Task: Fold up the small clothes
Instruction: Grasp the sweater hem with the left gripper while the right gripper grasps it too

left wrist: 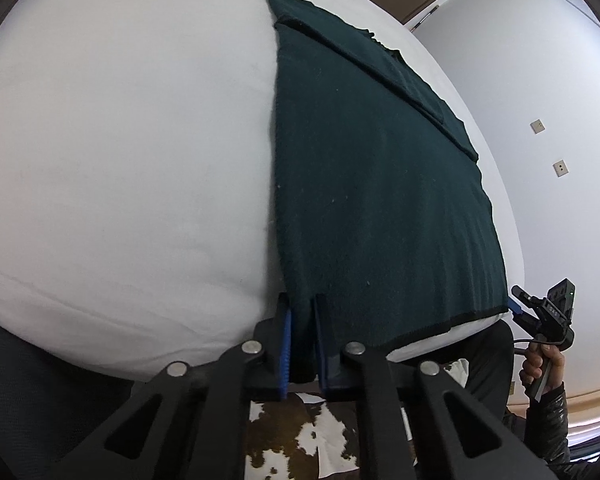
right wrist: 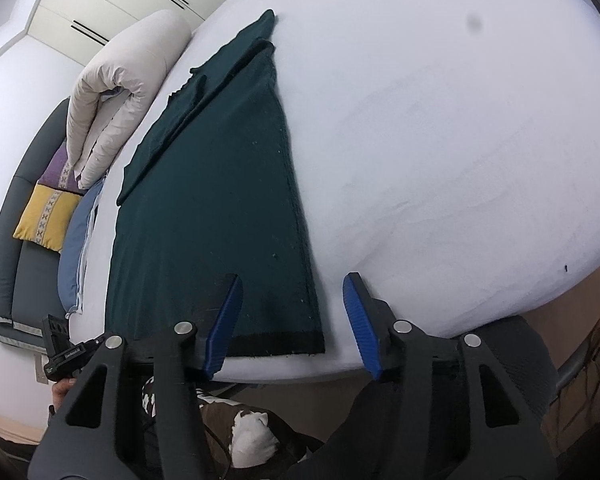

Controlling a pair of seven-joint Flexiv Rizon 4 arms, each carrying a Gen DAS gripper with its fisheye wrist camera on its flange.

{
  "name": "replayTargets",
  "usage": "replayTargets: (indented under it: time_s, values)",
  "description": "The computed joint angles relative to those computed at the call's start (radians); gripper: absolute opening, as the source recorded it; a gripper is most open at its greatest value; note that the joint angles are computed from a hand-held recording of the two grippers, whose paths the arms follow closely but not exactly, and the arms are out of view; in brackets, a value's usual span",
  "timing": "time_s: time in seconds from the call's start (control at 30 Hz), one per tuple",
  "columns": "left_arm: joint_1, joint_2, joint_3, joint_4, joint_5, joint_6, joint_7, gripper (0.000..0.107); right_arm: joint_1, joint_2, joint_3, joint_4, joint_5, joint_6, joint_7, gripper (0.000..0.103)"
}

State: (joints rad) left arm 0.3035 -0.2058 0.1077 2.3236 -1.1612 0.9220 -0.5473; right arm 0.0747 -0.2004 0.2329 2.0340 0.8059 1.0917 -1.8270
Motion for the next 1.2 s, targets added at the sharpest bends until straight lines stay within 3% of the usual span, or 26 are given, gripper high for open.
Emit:
replayTargets:
  time_s: [0.2,0.47,0.6,0.83,1.0,1.2]
  values:
    - [-0.003,0.002,-0.001,0.002,-0.003,0.001,0.012,0.008,-0.003,0.008,-0.011,-0.003,-0.027,-0.065,0.038,0.046]
    - [-0.005,0.008,0.0,0.005,-0.007,-0.002,0.014,0.007,-0.011,0.006,-0.017,-0.015,0.021,-0.117,-0.001,0.043]
    - [-0.013,0.008,-0.005,0.01,-0.035,0.017,0.031,0.006,-0.007,-0.007,-0.022,-0.017,0.014,-0.119,0.004,0.008]
    - [-0.018,0.025,0.0,0.026,-0.088,0.024,0.048,0.006,0.0,0.005,-0.007,0.005,0.031,-0.053,-0.023,0.006]
    - [-0.02,0.055,0.01,0.035,-0.116,0.009,0.058,0.006,-0.005,0.021,-0.002,-0.008,0.063,-0.065,-0.066,0.006]
    - [-0.002,0.077,0.025,0.022,-0.196,-0.1,0.067,0.006,0.002,0.047,-0.01,-0.052,0.124,-0.104,-0.112,0.006]
